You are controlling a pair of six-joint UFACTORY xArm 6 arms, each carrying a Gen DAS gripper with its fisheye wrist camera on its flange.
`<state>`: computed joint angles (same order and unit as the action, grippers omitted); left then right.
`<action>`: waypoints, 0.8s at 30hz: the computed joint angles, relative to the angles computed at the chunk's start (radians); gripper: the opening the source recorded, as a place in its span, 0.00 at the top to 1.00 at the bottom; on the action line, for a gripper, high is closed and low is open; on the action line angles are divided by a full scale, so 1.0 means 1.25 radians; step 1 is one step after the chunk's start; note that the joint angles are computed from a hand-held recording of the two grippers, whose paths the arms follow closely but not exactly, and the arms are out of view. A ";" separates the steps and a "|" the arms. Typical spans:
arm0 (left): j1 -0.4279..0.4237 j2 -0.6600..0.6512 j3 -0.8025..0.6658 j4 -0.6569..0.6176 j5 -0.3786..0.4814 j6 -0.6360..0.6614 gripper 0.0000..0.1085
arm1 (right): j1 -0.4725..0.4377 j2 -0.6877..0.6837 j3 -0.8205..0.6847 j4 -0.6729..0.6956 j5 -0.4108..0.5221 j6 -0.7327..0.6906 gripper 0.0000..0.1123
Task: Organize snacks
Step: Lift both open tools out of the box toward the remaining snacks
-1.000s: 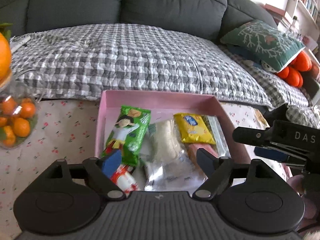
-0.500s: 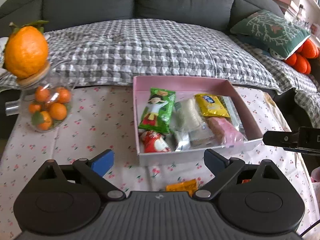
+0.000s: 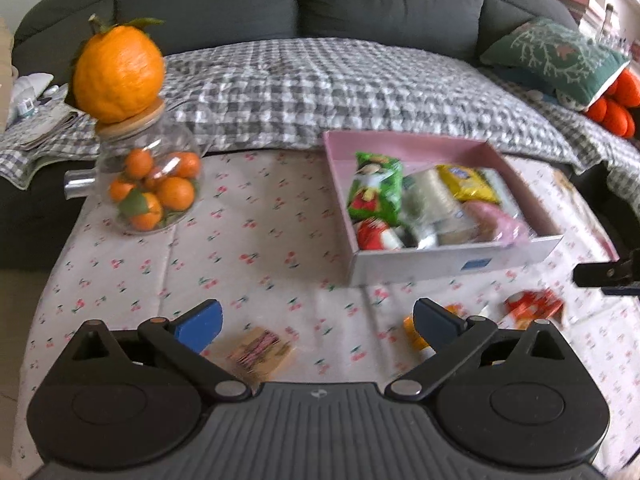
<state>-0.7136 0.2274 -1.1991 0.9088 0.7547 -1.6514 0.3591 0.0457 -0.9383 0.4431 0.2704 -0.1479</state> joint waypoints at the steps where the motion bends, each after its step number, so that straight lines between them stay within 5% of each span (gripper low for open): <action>1: 0.000 -0.006 0.012 0.007 -0.003 -0.006 0.06 | 0.002 0.000 0.006 0.000 -0.010 -0.003 0.25; 10: 0.011 -0.014 0.077 -0.035 -0.022 0.050 0.06 | 0.016 0.016 0.030 -0.251 -0.032 0.109 0.25; 17: 0.021 -0.010 0.101 -0.014 -0.048 0.056 0.08 | -0.012 0.030 0.027 -0.334 -0.024 0.177 0.25; 24: 0.048 -0.002 0.119 -0.074 -0.110 0.085 0.28 | -0.030 0.053 0.015 -0.423 -0.001 0.206 0.25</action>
<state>-0.6531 0.2245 -1.0507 0.8167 0.6174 -1.5457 0.3220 0.1123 -0.9199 -0.0862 0.2692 0.1090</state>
